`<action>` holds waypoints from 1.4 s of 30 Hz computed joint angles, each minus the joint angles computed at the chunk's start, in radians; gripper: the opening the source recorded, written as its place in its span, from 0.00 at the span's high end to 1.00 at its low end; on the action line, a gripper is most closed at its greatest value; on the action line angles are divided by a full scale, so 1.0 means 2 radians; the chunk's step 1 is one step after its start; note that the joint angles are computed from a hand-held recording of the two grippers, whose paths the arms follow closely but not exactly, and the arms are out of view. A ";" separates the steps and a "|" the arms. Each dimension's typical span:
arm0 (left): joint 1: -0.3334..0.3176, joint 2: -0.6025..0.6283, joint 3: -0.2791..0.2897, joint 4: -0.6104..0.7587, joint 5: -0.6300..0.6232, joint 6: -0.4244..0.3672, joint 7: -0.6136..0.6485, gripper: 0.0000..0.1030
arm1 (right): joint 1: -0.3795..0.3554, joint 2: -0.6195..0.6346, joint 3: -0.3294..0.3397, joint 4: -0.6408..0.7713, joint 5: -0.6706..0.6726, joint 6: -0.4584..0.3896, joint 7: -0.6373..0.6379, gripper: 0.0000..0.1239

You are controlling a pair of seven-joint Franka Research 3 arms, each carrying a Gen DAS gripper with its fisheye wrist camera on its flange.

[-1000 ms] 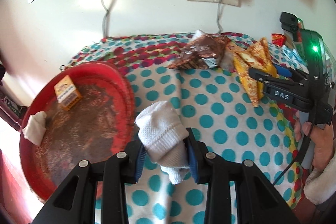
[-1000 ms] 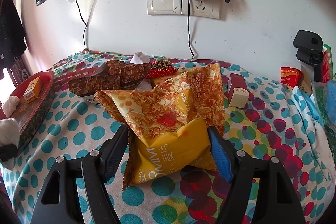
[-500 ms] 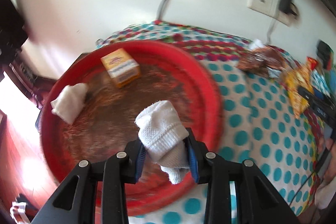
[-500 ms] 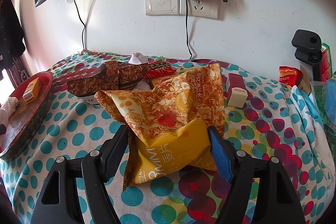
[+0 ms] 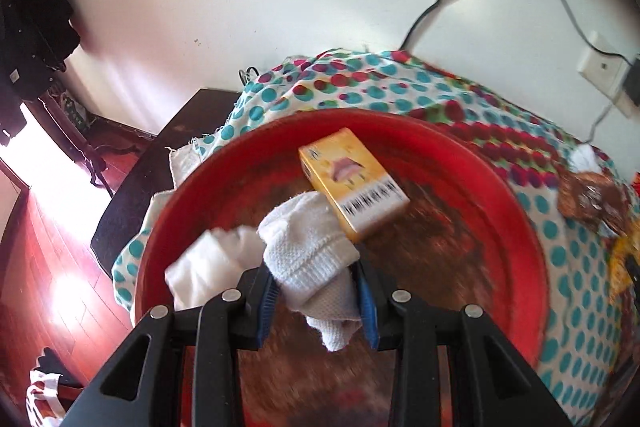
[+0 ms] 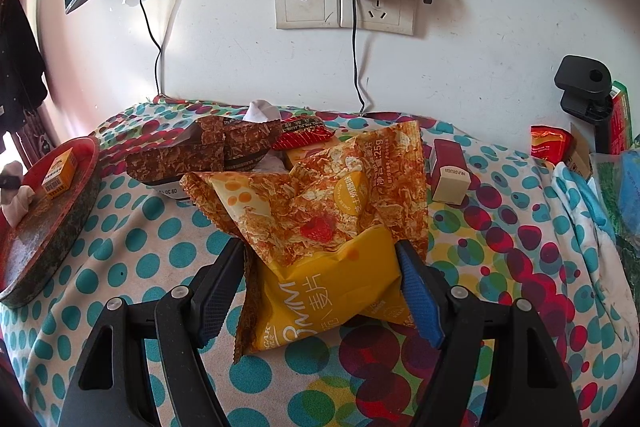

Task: Organize objects
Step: 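Carry the sock with the left gripper into the red tray and open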

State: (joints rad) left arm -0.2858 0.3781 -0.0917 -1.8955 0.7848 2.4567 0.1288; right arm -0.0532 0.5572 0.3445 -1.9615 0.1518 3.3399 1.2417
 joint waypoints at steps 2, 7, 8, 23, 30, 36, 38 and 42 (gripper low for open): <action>0.014 0.013 0.001 0.011 -0.018 0.009 0.015 0.66 | -0.004 0.001 0.003 0.001 -0.001 -0.001 0.001 0.41; 0.026 0.042 0.010 0.037 -0.041 0.013 0.043 0.65 | -0.001 0.001 0.000 0.002 0.001 -0.002 0.001 0.41; 0.026 0.046 0.013 0.042 -0.043 0.012 0.045 0.65 | 0.000 0.001 -0.001 0.002 0.000 -0.002 0.000 0.41; -0.005 0.029 0.033 0.032 -0.013 -0.027 -0.005 0.46 | 0.035 -0.005 -0.035 -0.002 0.007 0.006 0.000 0.41; -0.047 -0.035 0.002 -0.046 0.093 -0.059 -0.174 0.46 | 0.026 -0.005 -0.026 -0.005 0.006 0.007 0.004 0.43; -0.066 -0.039 -0.029 -0.066 0.139 -0.076 -0.239 0.46 | 0.084 -0.012 -0.085 -0.007 0.025 0.019 0.010 0.44; -0.073 -0.038 -0.033 -0.070 0.161 -0.078 -0.248 0.46 | 0.105 -0.013 -0.105 -0.005 0.032 0.014 0.007 0.44; -0.081 -0.032 -0.037 -0.061 0.192 -0.096 -0.242 0.46 | 0.135 -0.015 -0.136 -0.006 0.056 0.012 0.007 0.44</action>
State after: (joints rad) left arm -0.4478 0.3133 -0.1648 -2.0168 1.1685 2.2647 -0.3554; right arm 0.2178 0.5272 0.0728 -1.9727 0.2633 3.3648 1.2554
